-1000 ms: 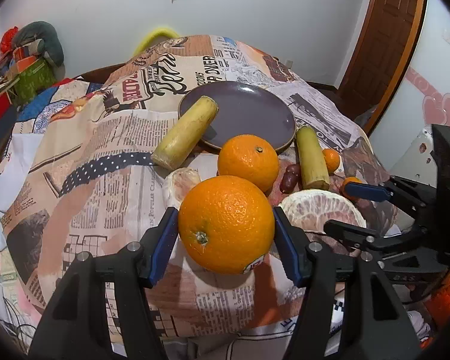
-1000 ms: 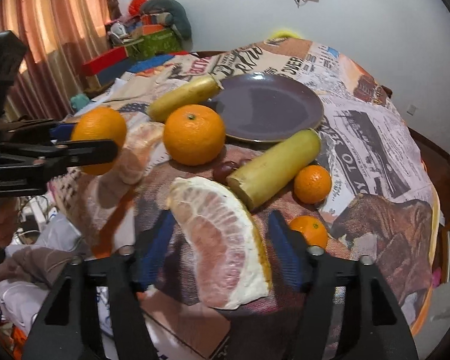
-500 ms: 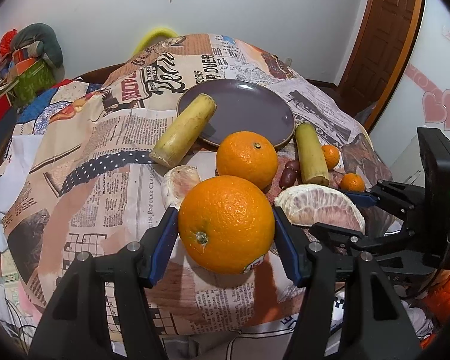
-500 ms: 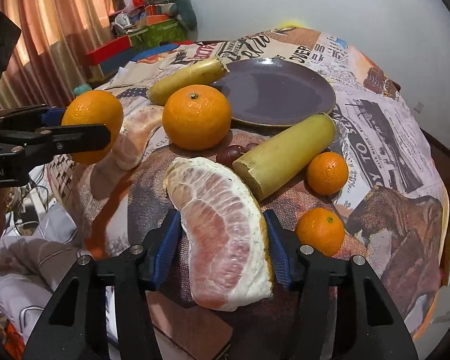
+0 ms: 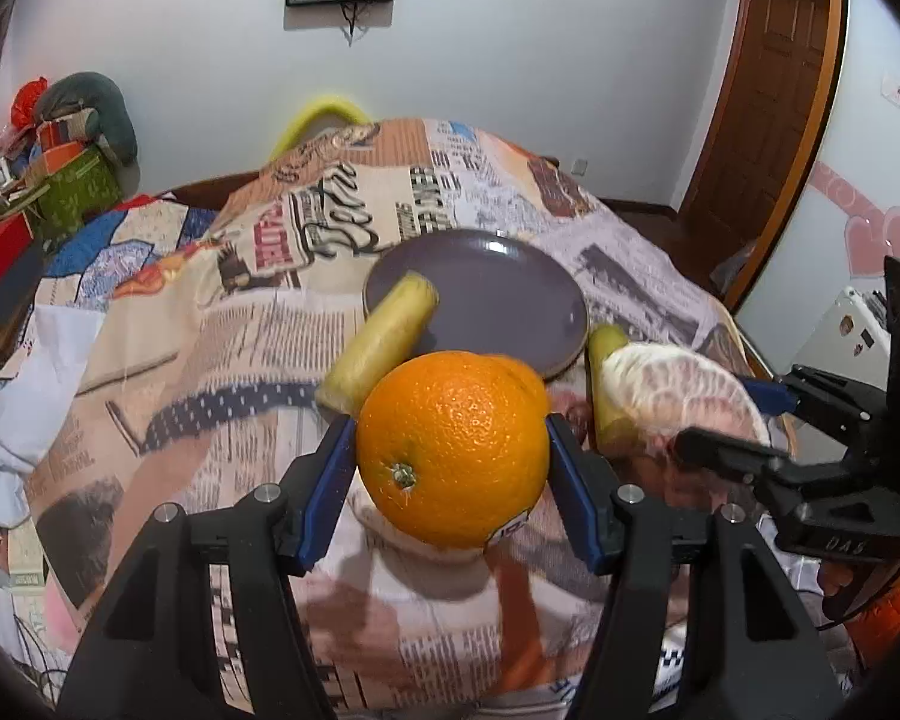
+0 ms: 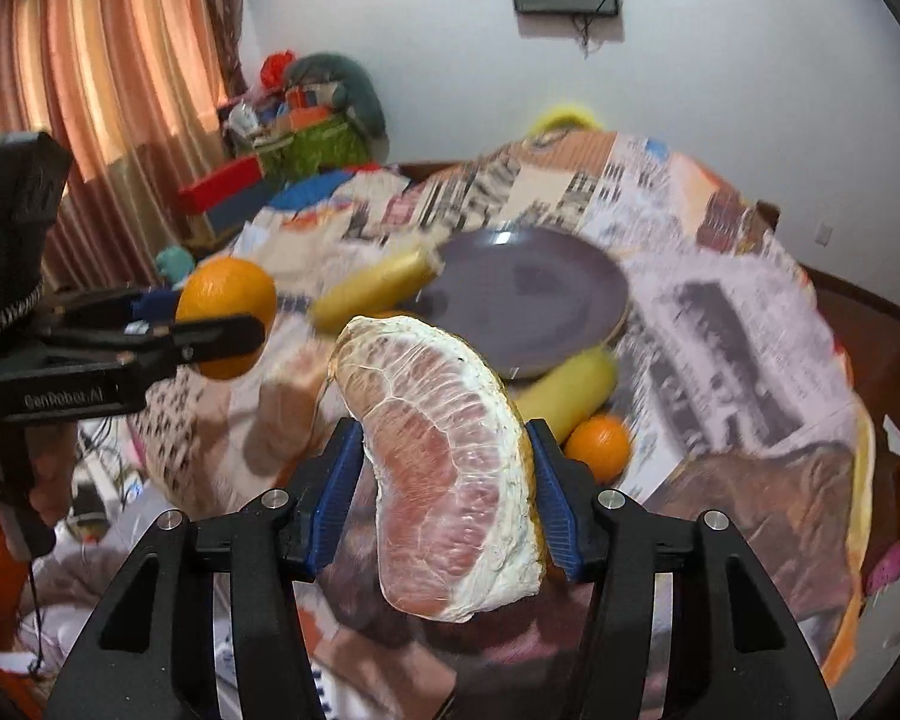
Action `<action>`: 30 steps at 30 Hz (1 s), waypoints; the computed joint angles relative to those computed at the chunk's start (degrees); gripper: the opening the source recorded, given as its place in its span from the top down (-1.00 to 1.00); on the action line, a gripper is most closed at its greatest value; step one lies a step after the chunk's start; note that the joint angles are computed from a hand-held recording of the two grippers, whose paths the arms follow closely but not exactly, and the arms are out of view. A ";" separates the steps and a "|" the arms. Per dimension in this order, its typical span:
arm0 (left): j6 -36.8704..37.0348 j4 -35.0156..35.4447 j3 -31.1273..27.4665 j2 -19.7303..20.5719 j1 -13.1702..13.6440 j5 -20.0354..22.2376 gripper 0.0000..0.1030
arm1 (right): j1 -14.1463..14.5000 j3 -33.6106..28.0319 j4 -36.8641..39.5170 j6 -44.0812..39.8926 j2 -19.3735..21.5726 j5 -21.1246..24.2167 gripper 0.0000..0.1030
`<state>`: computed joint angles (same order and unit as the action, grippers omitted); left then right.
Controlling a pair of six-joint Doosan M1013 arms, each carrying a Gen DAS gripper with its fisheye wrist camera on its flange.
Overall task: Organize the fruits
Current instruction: 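Carry the pomelo wedge onto the grey plate with the right gripper while the left places the orange there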
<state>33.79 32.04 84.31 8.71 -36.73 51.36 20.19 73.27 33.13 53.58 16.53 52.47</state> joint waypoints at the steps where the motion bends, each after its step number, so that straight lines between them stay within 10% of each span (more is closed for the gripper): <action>1: -0.11 0.39 -0.25 0.06 0.10 -0.13 -0.19 | -0.05 -0.21 -0.06 0.02 0.01 -0.71 0.00; 30: 6.09 2.42 -12.00 8.43 6.40 -2.13 -0.19 | -0.10 -13.46 0.11 1.87 8.60 -7.41 0.00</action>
<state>39.88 34.47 72.31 17.14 -30.33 49.22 20.10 59.81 33.24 55.46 25.13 45.06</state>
